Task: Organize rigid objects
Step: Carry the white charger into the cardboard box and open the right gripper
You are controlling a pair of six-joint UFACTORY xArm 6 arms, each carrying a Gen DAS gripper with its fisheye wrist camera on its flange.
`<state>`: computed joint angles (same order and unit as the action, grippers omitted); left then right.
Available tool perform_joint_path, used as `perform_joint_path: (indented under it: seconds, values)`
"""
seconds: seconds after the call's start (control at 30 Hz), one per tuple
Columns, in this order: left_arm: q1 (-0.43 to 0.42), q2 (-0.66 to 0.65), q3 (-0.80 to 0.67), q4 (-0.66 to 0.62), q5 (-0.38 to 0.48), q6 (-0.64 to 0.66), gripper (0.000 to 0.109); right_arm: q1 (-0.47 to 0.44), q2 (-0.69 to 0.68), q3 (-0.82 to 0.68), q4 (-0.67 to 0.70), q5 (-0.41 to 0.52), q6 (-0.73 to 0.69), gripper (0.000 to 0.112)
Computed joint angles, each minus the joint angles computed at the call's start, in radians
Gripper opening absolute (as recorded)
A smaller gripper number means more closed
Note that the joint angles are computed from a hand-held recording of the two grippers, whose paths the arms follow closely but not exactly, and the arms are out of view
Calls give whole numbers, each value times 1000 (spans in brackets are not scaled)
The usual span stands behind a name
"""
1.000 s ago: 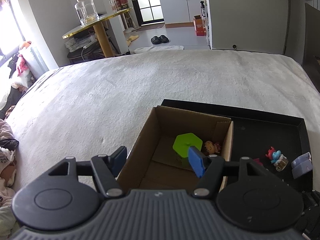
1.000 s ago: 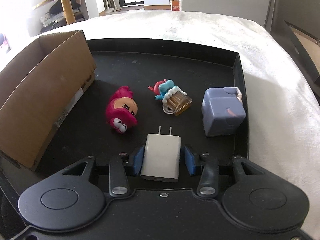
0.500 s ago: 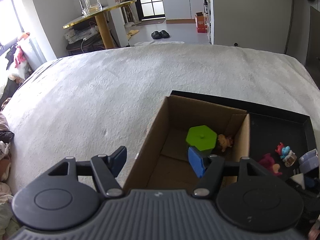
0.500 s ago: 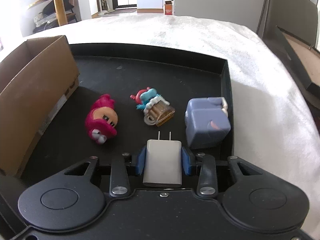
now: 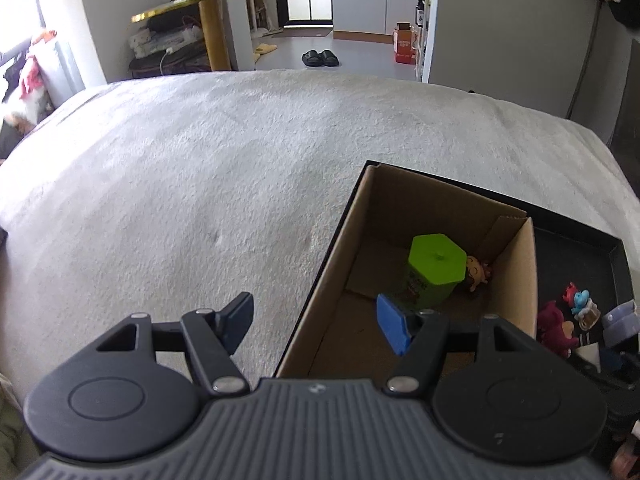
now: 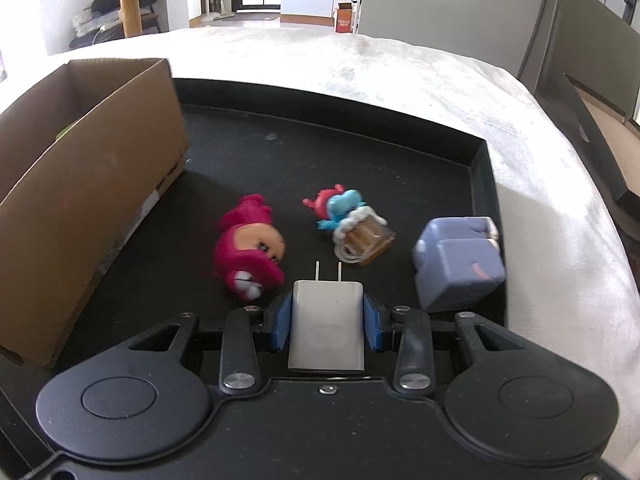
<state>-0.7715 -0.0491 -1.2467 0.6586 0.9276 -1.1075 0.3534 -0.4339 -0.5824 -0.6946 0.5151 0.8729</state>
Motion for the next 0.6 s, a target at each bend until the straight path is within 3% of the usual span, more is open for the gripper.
perform_joint_path:
  seconds: [0.3, 0.6]
  values:
    - [46, -75, 105, -37, -111, 8, 67, 56, 16, -78, -28, 137, 67, 36]
    - [93, -159, 229, -66, -239, 7, 67, 167, -14, -140, -72, 302, 147, 36]
